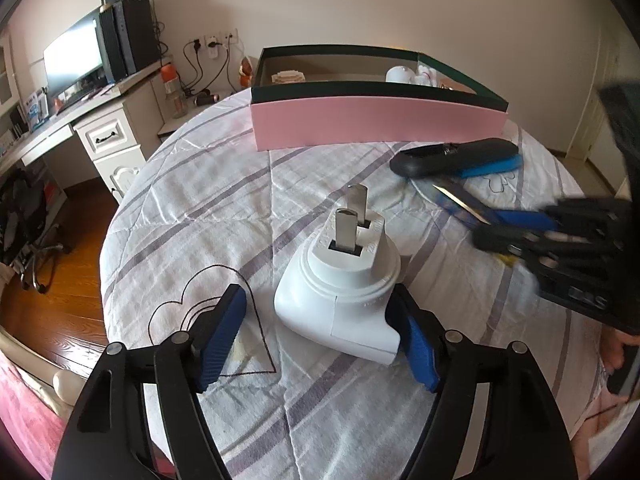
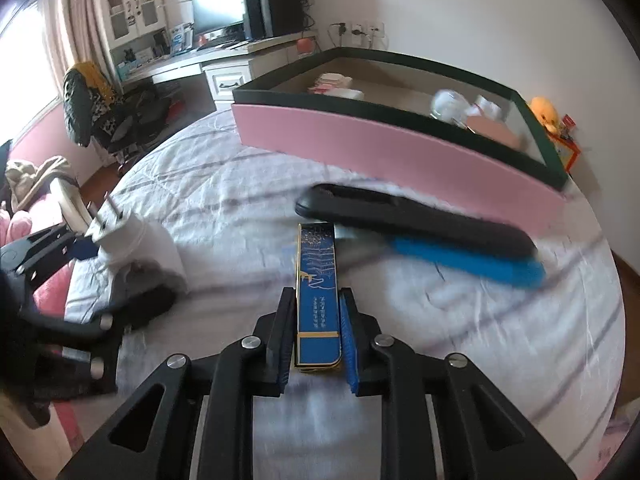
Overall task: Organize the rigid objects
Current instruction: 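Grasp the white plug adapter with the left tool while the right tool grasps the blue-and-gold box, then lift and carry the plug adapter and blue box over the pink box with both tools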
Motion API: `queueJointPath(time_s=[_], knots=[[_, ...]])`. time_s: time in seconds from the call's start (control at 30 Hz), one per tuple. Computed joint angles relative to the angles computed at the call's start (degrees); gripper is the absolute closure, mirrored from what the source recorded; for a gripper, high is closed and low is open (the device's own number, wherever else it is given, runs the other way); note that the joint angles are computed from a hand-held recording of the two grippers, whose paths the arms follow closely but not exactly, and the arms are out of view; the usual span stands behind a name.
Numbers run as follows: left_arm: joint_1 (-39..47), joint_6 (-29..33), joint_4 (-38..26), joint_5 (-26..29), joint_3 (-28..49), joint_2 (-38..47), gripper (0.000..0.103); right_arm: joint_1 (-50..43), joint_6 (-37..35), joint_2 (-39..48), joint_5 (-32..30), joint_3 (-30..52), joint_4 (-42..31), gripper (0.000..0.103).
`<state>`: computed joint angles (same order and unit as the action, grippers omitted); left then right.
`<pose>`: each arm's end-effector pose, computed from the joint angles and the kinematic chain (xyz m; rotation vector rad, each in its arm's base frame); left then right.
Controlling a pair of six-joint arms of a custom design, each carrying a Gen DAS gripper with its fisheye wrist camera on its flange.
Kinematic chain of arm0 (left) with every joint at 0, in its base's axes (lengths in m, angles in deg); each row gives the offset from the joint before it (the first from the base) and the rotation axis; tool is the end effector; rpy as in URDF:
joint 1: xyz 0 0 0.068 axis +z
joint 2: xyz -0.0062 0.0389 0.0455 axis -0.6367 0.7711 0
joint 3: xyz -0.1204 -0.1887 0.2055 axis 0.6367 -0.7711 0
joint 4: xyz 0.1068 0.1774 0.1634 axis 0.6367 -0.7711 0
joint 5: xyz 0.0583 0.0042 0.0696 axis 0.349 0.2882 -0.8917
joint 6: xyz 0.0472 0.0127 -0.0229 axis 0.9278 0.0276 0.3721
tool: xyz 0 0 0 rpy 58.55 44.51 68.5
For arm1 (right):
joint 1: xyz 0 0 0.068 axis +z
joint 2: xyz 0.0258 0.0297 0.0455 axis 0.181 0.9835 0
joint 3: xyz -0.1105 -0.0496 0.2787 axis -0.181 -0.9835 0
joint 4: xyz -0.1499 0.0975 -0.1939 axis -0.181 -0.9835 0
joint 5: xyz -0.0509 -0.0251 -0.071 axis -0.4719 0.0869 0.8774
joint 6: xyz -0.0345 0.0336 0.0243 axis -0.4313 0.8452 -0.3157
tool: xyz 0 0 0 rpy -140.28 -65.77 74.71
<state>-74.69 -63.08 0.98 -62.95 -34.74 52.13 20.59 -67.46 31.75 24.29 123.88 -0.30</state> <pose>0.2383 -0.1471 0.1314 -0.2347 2.4169 0.0868 0.3279 0.0737 0.1535 -0.9854 2.3223 0.4283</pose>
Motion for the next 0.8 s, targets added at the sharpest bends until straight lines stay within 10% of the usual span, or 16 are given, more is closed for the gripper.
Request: queueJointPath(time_s=[0.23,0.4,0.8], knots=[[0.42,1.53,4.66,-0.17,0.38,3.06,0.019,-8.34,4.63,-2.44,-1.58,-4.73,3.93,0.082],[0.10,3.68,7.07,-0.30,0.25,3.47,0.047,-6.48,6.02,-2.04,0.34,-5.13,6.53,0.082],[0.22,4.22,7.52,0.80,0.51,3.91,0.043,-6.10,7.00,-0.72,-0.56,-4.85,8.56,0.072]])
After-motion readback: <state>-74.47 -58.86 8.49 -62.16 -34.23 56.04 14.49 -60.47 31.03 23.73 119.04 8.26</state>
